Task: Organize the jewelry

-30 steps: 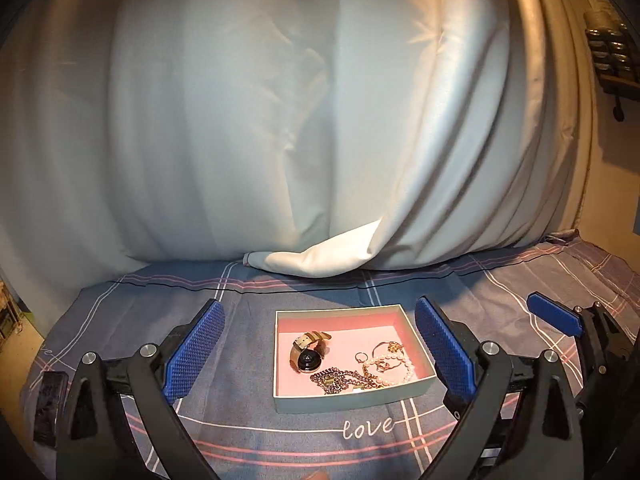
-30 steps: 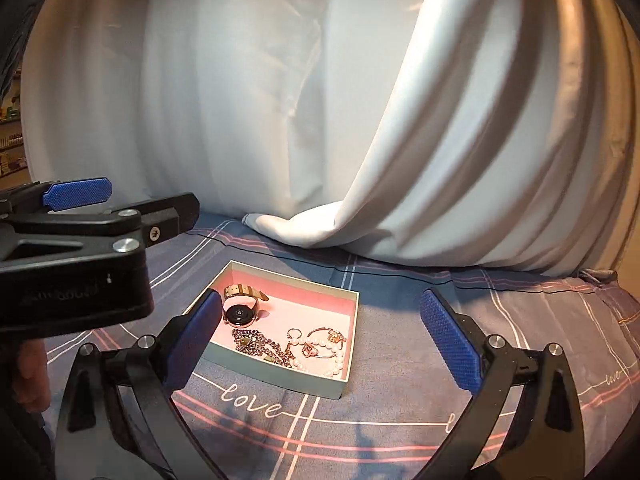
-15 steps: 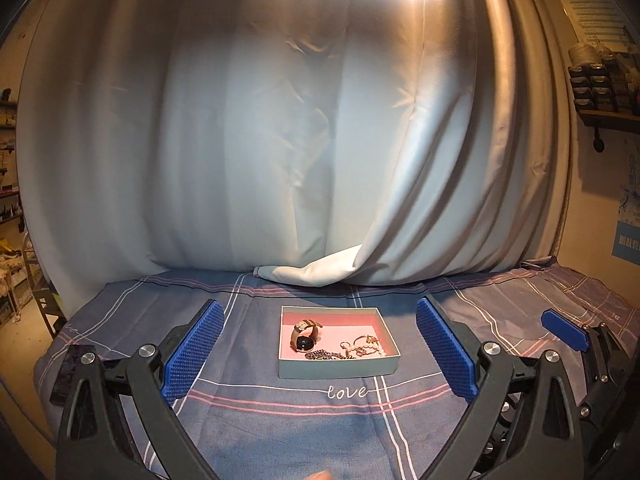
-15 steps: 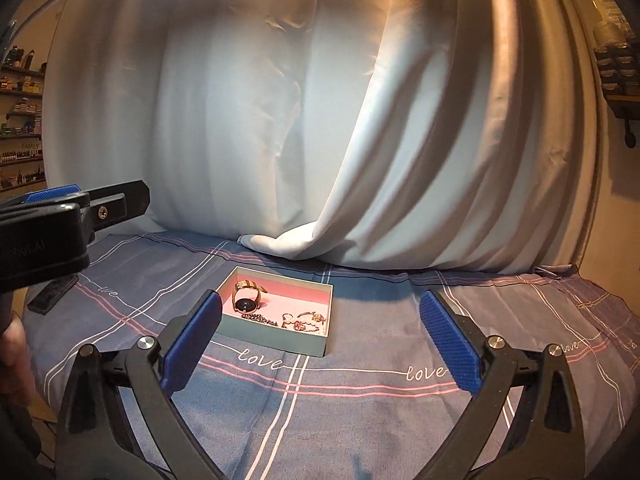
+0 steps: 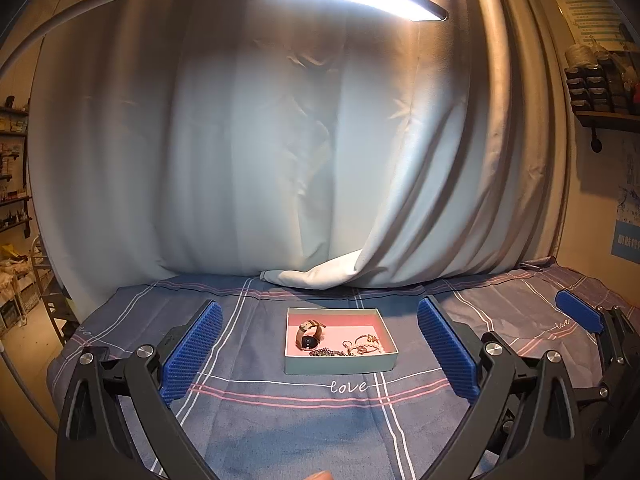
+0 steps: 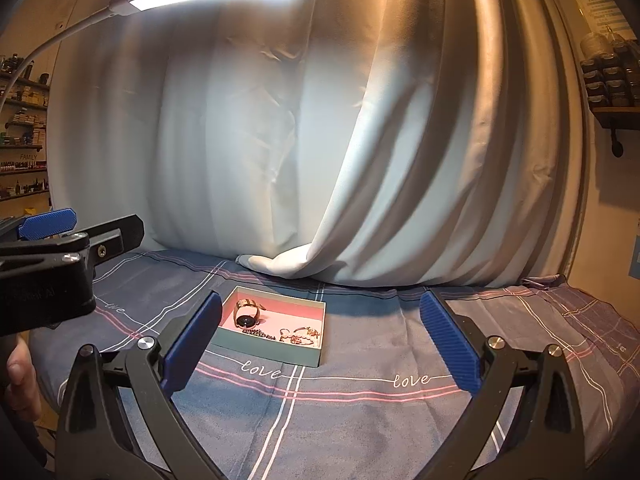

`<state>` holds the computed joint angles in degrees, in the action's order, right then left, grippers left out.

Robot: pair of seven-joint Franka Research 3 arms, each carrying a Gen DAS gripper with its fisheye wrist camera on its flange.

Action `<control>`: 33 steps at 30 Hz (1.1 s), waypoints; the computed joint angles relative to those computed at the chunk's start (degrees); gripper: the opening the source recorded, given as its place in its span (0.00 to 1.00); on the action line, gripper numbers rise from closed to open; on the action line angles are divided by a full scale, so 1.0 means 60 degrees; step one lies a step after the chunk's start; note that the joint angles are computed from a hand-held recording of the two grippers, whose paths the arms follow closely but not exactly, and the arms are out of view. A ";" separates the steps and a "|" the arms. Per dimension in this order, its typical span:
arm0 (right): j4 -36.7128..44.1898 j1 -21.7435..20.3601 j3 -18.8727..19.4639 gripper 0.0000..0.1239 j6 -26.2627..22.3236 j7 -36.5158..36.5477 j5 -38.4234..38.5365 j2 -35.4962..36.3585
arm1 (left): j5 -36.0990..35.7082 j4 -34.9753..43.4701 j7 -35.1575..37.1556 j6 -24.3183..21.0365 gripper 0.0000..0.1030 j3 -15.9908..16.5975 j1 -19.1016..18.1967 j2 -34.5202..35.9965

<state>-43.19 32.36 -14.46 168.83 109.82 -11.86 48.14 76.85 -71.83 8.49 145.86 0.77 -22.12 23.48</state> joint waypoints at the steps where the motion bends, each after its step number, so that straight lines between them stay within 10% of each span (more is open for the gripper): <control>1: -0.0079 0.0030 -0.0059 0.79 0.0048 0.0038 -0.0031 -0.0046 | -0.0022 -0.0002 0.0035 0.0012 0.94 -0.0010 0.0005 0.0000; 33: -0.0850 0.0144 -0.0102 0.79 0.0446 -0.0256 0.0238 -0.0452 | 0.0173 -0.0092 0.0020 -0.0049 0.94 -0.0081 -0.0053 -0.0074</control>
